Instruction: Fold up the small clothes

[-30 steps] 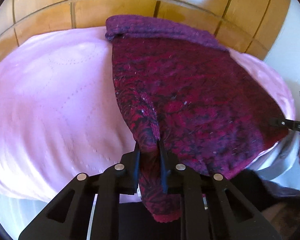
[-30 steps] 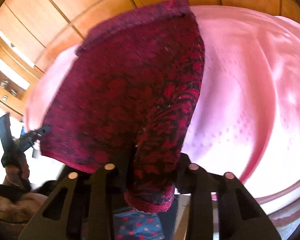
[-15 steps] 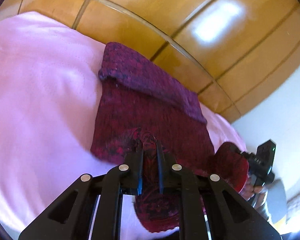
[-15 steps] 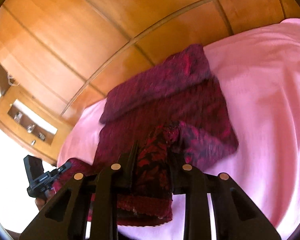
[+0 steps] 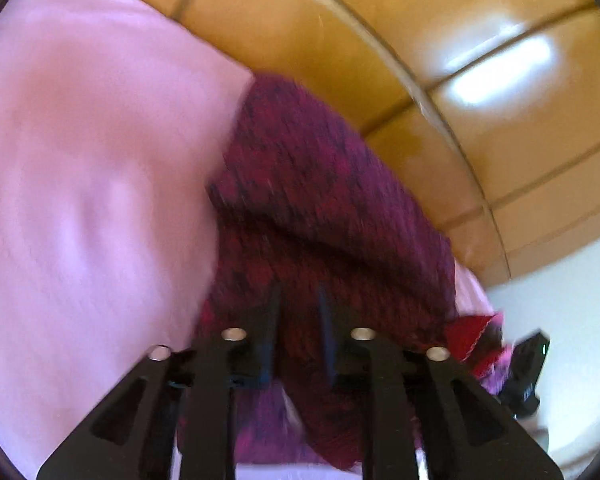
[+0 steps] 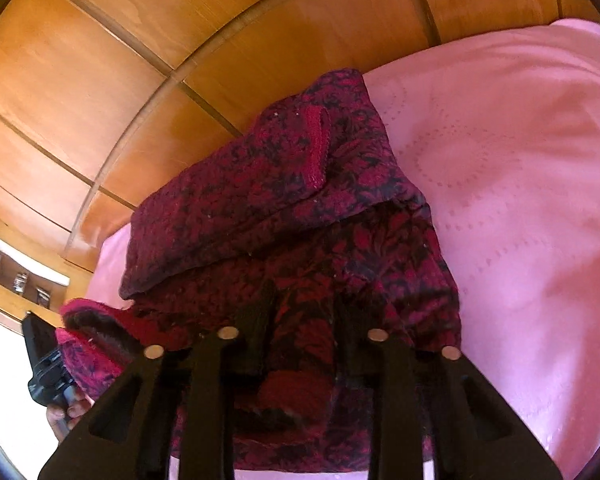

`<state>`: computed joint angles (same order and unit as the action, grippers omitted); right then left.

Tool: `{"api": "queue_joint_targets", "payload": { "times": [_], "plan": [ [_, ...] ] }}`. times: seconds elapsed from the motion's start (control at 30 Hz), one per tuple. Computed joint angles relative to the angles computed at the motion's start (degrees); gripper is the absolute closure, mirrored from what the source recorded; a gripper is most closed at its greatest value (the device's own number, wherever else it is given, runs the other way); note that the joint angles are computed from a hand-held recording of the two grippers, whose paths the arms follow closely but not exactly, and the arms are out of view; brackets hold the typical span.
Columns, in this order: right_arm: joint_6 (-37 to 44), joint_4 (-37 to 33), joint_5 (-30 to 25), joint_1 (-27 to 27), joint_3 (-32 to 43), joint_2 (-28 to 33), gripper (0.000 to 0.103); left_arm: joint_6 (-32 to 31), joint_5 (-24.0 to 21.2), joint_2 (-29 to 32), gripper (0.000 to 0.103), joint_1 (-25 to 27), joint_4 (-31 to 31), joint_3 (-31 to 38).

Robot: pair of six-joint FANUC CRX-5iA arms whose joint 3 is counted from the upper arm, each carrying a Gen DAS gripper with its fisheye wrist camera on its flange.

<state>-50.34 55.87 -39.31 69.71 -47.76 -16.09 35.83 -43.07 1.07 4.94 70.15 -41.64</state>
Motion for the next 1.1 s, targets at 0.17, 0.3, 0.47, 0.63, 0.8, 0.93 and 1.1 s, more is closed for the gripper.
{"api": "queue_joint_targets", "payload": {
  "times": [0.17,0.3,0.47,0.63,0.8,0.93,1.1],
  "plan": [
    [-13.05,13.00,-0.35,-0.91,-5.60,-4.81,0.007,-4.75,-1.54,-2.42,0.031,3.69,10.18,-3.65],
    [-17.13,15.11,-8.71,5.13,-8.69,-9.65,0.007,-12.26,-6.47,-4.84,0.031,9.13,7.78,-6.45],
    [-12.06,4.37,-20.06,18.23,-8.62,-11.23,0.008,-20.72,-15.93,-8.12,0.023,17.35,2.05,-11.36],
    [-7.81,-1.47,-18.22,20.17,-6.81,-7.53,0.025,-23.91,-14.84,-11.53,0.023,17.25,-4.83,-13.11],
    [3.06,-7.17,-17.72,17.92,-1.40,-0.81,0.049,-22.77,-12.61,-8.03,0.047,11.65,-6.11,-10.67],
    [6.86,-10.46,-20.58,19.56,1.09,0.41,0.075,-19.83,-12.87,-9.16,0.087,13.17,-8.21,-10.27],
    [4.60,-9.11,-24.72,24.50,1.77,-0.23,0.079,-20.53,-17.84,-13.16,0.092,18.17,-10.27,-12.30]
  ]
}}
